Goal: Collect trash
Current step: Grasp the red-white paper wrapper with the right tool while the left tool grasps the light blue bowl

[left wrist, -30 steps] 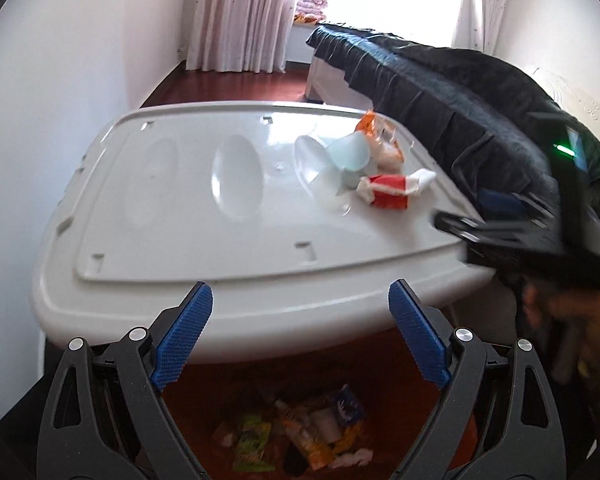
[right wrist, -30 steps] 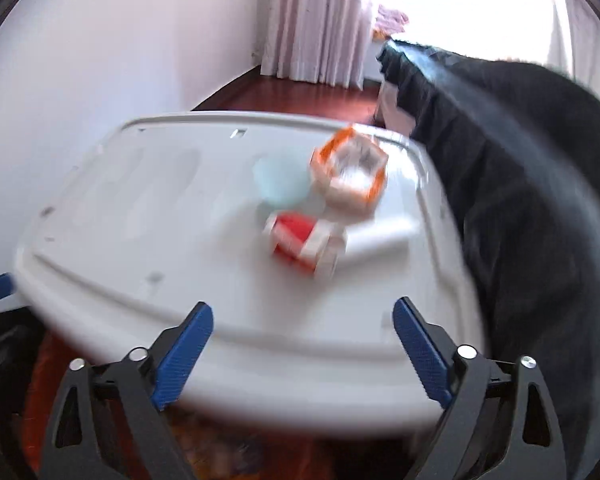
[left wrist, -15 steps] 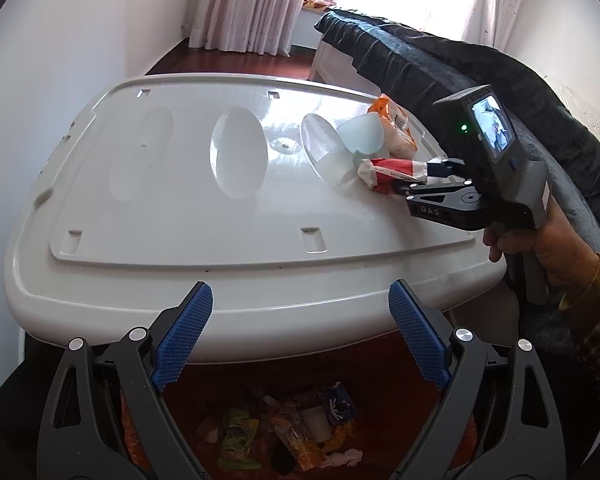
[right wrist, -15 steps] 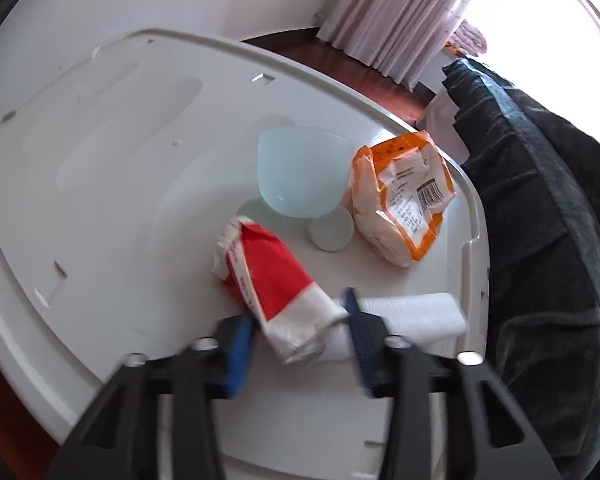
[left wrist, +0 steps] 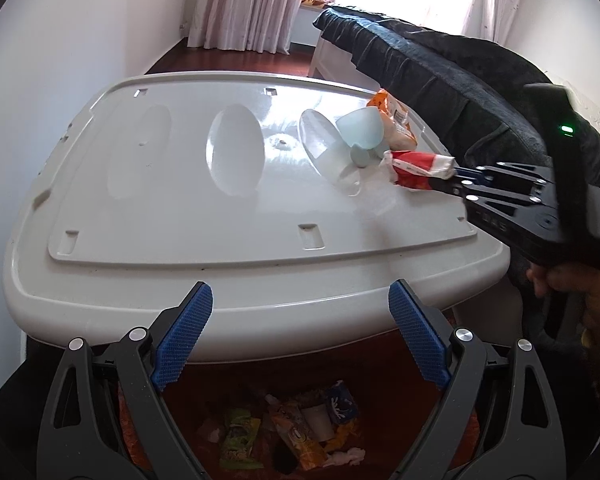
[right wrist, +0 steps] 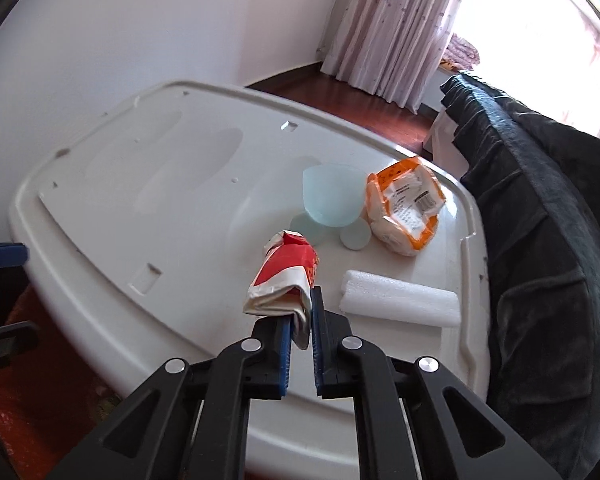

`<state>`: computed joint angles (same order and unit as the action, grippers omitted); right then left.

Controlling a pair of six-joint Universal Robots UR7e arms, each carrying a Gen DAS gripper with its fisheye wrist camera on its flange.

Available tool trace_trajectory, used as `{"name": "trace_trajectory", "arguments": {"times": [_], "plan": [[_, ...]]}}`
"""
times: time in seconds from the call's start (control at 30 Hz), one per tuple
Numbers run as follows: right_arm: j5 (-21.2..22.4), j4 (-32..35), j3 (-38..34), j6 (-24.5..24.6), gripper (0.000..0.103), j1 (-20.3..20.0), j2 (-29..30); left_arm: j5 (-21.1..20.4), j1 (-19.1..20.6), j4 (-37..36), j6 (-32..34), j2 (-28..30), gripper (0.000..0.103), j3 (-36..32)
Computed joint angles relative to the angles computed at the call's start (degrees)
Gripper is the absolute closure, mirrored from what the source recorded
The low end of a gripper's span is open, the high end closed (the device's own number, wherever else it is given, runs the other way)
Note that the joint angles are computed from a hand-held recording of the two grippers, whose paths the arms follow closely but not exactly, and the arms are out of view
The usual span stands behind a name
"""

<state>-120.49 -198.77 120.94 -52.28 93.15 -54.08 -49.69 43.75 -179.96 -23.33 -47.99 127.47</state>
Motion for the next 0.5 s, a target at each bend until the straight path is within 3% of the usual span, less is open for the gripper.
{"name": "trace_trajectory", "arguments": {"times": [0.23, 0.37, 0.5], "plan": [[3.0, -3.1, 5.1, 4.8, 0.095, 1.1, -8.1, -3.4, 1.7, 0.0, 6.1, 4.3, 0.016, -9.1], [4.4, -5.8, 6.6, 5.1, 0.095, 0.7, -10.9, -5.8, 4.2, 5.8, 9.9, 10.7, 0.016, -21.4], [5.4, -7.3, 6.9, 4.8, 0.095, -0.1, -11.6, -8.7, 7.1, 11.1, 7.6, 16.4, 0.016, -31.6]]}}
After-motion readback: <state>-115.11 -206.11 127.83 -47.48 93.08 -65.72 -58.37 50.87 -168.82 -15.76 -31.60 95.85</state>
